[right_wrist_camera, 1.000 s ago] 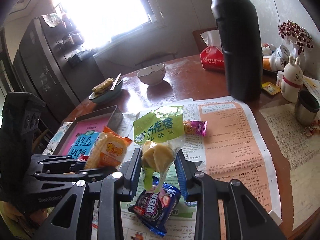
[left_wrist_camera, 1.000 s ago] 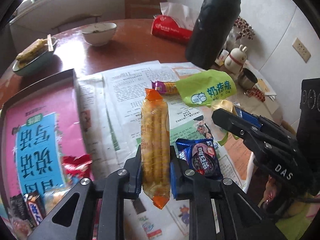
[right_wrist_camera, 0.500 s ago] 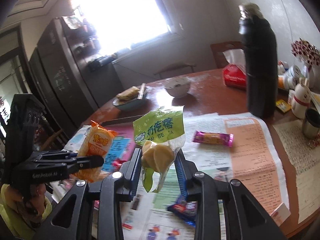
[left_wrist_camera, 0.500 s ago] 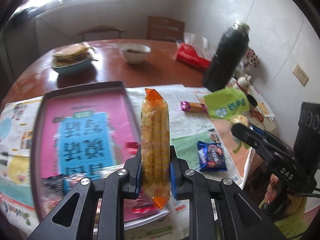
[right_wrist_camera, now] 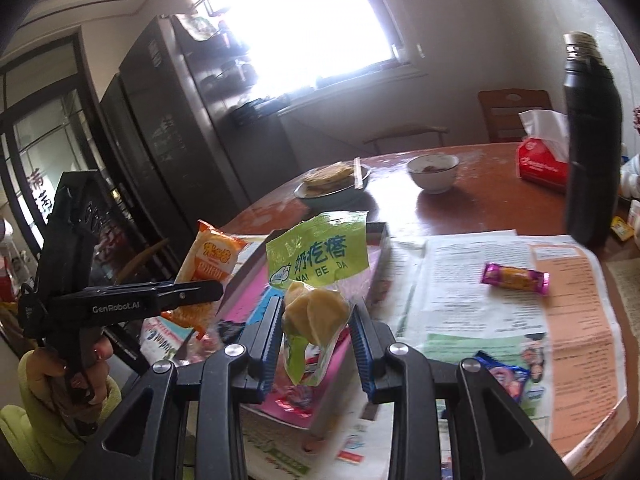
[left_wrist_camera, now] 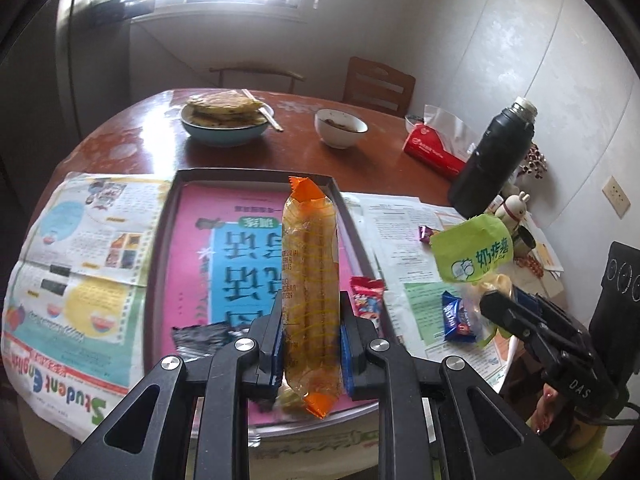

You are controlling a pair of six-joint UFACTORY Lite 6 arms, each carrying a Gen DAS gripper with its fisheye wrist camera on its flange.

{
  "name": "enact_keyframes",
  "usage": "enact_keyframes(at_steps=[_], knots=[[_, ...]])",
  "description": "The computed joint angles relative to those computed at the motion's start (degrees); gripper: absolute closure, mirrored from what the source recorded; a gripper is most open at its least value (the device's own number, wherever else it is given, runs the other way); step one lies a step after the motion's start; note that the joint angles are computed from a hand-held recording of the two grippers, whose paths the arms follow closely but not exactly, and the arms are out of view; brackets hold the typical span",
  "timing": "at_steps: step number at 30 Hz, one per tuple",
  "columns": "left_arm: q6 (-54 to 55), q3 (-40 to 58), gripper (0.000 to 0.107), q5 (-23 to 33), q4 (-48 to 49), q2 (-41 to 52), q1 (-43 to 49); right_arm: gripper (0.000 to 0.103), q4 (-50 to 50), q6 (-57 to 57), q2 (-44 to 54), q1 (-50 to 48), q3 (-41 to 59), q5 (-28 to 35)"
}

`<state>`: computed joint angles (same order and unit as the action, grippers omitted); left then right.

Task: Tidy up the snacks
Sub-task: 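Carry both held snack bags over the pink tray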

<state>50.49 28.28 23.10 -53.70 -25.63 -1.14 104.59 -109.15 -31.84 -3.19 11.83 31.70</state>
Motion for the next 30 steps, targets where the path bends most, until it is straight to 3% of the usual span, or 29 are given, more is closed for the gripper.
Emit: enact_keyframes(at_steps=[15,30], knots=[[7.4,-2.1,0.085,3.9,-2.9,0.1,8.3,0.07,19.9,-11.2,2.3,16.2,-0.7,-7.7],[11.0,-1.6,0.085,1.0,-5.7,5.8,6.1,0.07,33.7,-23.7,12.3,22.5,1.8,-7.6]])
